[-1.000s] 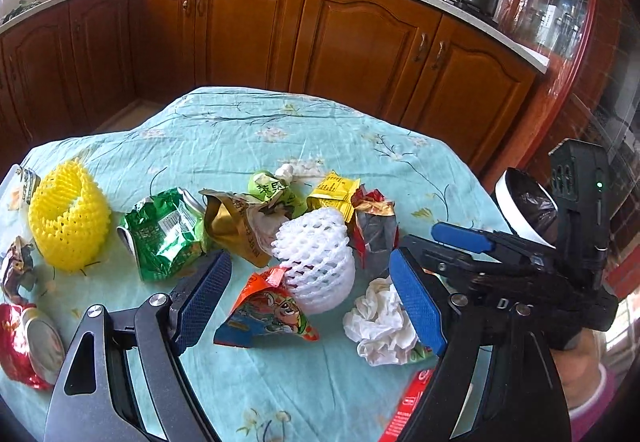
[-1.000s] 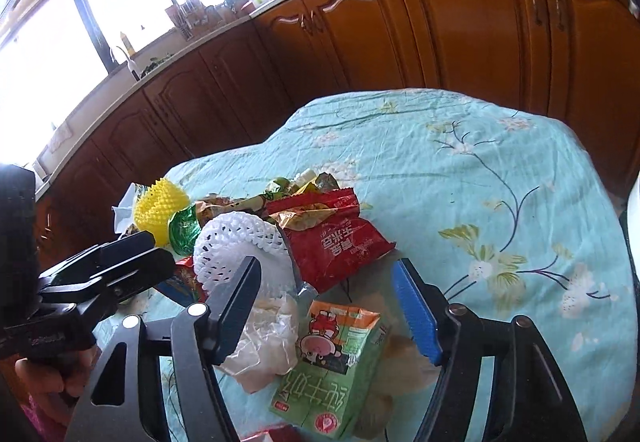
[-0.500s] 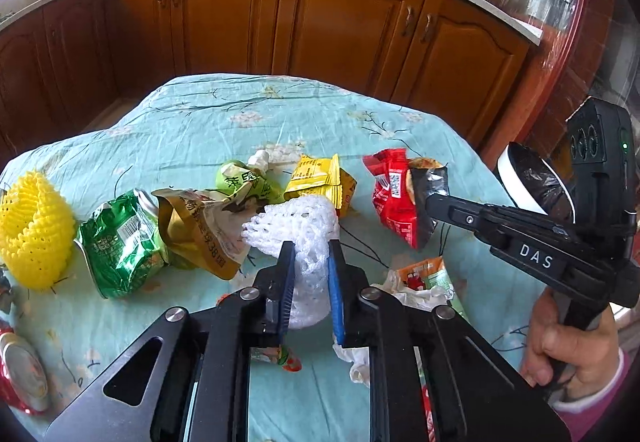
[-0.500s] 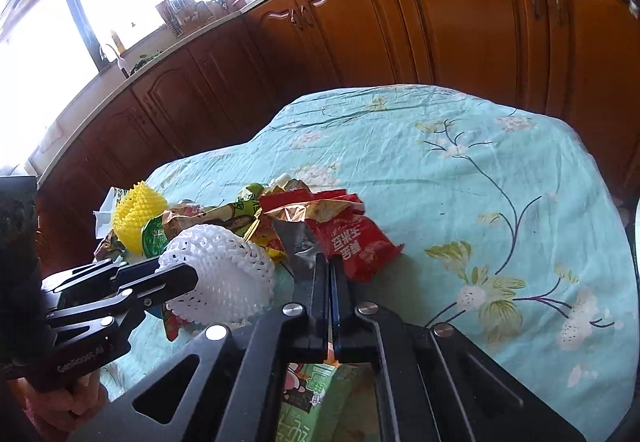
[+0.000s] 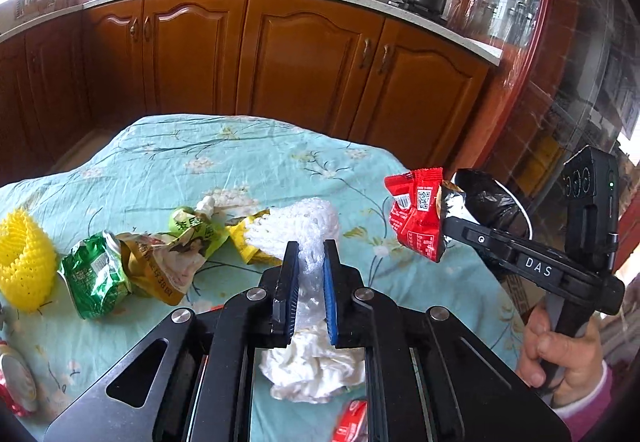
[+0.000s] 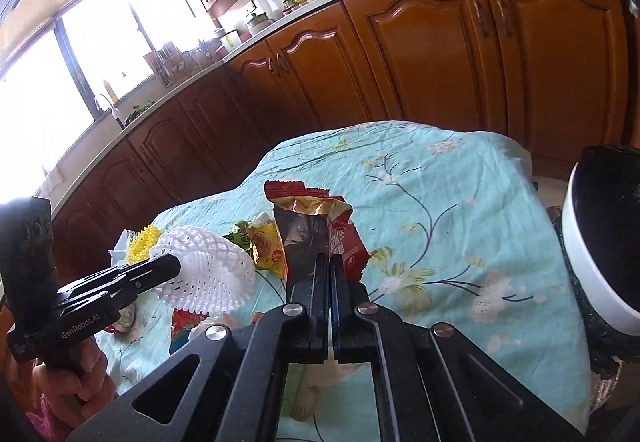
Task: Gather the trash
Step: 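Grasp the white foam fruit net with the left tool while the right tool grasps a red snack packet, then carry the foam net with the left tool while the right tool carries the red packet to the bin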
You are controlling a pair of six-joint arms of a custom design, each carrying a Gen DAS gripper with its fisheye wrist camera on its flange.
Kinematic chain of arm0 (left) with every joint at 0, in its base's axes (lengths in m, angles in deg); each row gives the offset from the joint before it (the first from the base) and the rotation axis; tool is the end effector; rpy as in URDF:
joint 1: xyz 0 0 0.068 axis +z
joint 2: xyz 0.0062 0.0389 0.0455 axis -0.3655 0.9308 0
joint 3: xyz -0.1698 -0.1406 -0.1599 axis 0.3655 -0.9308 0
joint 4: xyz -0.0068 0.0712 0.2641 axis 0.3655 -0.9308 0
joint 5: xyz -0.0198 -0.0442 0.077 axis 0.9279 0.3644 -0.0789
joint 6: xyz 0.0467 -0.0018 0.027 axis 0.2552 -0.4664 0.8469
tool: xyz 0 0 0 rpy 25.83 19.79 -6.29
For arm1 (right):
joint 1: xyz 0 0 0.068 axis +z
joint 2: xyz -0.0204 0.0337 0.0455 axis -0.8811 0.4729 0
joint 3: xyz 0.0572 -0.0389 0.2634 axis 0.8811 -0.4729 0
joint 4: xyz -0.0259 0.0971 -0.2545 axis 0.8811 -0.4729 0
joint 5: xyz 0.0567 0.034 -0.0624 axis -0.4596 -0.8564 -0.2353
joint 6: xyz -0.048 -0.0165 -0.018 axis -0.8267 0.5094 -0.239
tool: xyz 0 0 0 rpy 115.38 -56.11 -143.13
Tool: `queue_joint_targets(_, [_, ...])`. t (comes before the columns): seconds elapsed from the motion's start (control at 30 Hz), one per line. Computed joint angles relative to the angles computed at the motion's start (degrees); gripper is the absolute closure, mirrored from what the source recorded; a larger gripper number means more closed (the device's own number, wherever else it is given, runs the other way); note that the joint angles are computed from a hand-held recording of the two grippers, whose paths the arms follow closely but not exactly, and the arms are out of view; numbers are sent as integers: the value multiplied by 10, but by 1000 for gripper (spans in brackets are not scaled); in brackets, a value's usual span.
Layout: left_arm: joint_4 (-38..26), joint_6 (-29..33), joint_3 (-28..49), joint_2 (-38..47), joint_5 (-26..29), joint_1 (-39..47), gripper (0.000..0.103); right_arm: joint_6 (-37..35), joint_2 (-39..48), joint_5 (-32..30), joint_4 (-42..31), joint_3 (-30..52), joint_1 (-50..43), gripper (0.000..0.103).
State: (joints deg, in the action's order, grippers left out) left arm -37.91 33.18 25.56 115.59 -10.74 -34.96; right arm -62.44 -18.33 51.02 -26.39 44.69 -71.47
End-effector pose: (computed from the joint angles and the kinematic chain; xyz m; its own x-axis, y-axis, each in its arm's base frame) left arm 0.2979 -0.0848 0.2792 -0.6380 0.1896 -0.7463 0.5007 0.8385 -0.2150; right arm 0.2708 -0.0312 0.2432 -0.6497 0.2762 -0.7083 -0.0485 0.9147 0.4012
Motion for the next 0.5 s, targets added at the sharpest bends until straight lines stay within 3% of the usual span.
queue_joint_targets(0.17, [0,-16,9,0,15,-26,93,-21,-42,-24,-28,-17,-58,103])
queue_joint_targets(0.5, [3,-33,24,8,-9,-119,93,-69,-92,-80,-78,-41,-187,103])
